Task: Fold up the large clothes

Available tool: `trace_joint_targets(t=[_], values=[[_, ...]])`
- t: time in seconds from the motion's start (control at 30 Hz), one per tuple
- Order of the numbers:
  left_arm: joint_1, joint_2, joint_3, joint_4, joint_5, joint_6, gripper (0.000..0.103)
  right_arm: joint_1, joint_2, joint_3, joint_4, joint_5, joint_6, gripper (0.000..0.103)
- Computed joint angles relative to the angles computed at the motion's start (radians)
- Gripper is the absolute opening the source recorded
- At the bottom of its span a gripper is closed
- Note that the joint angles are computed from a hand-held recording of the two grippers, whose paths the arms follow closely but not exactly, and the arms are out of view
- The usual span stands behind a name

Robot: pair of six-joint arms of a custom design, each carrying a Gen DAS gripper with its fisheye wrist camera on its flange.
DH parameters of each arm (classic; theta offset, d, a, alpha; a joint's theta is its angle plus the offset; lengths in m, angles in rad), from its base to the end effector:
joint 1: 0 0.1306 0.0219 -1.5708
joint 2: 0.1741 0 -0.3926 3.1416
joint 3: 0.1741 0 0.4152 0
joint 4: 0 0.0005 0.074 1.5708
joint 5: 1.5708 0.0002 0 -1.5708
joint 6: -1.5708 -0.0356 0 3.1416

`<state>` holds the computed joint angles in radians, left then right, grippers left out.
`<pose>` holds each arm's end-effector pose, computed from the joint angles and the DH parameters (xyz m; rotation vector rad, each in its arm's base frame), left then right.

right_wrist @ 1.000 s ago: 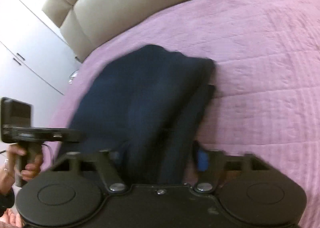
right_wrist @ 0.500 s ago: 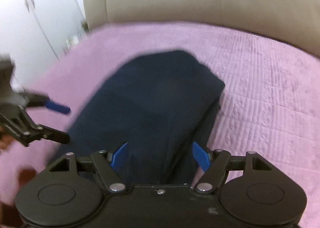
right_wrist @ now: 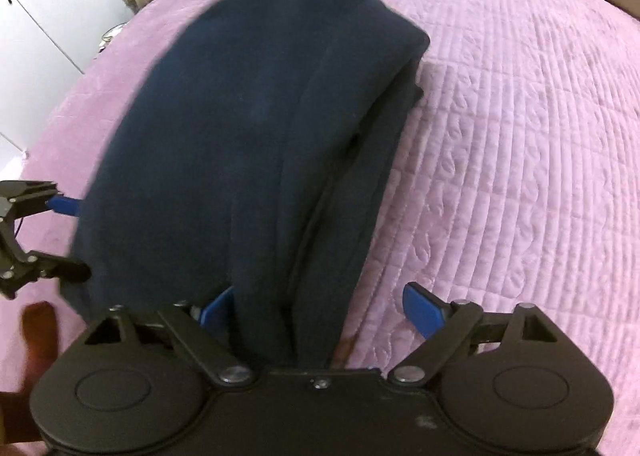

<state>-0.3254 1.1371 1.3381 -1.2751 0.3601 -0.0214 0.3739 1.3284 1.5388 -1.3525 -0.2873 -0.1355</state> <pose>0.3549 -0.1335 0.4985 0.5772 2.5869 -0.5781 0.4116 0.1718 0.5106 -0.4130 2.7202 0.5358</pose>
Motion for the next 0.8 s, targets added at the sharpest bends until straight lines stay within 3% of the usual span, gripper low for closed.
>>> trace_joint_targets(t=[0.07,0.17,0.3,0.37,0.47,0.5,0.57,0.63,0.73,0.8], values=[[0.018,0.015,0.060,0.001,-0.010,-0.021,0.089,-0.008,0.027,0.077,-0.023,0.009,0.055,0.102],[0.043,0.048,0.131,0.097,-0.040,-0.006,0.102,-0.009,0.068,0.183,0.029,0.058,0.096,0.102],[0.045,0.182,0.242,0.200,-0.109,0.026,0.101,-0.009,0.179,0.299,0.109,0.078,0.097,0.102],[0.055,0.262,0.290,0.241,-0.072,0.062,0.098,-0.012,0.259,0.362,0.114,0.090,0.111,0.102],[0.080,0.388,0.368,0.209,0.035,0.156,0.089,-0.033,0.367,0.419,0.072,0.051,0.078,0.101],[0.080,0.427,0.393,0.193,0.041,0.166,0.090,-0.040,0.398,0.436,0.064,0.044,0.055,0.101],[0.084,0.442,0.362,0.233,0.030,0.155,0.099,-0.046,0.430,0.448,0.052,0.059,0.028,0.102],[0.085,0.464,0.359,0.249,0.048,0.158,0.103,-0.067,0.446,0.447,0.046,0.016,0.012,0.103],[0.111,0.477,0.325,0.292,0.145,0.218,0.103,-0.112,0.443,0.399,0.069,-0.108,-0.104,0.103],[0.130,0.475,0.305,0.311,0.200,0.233,0.103,-0.131,0.422,0.360,0.103,-0.143,-0.095,0.103]])
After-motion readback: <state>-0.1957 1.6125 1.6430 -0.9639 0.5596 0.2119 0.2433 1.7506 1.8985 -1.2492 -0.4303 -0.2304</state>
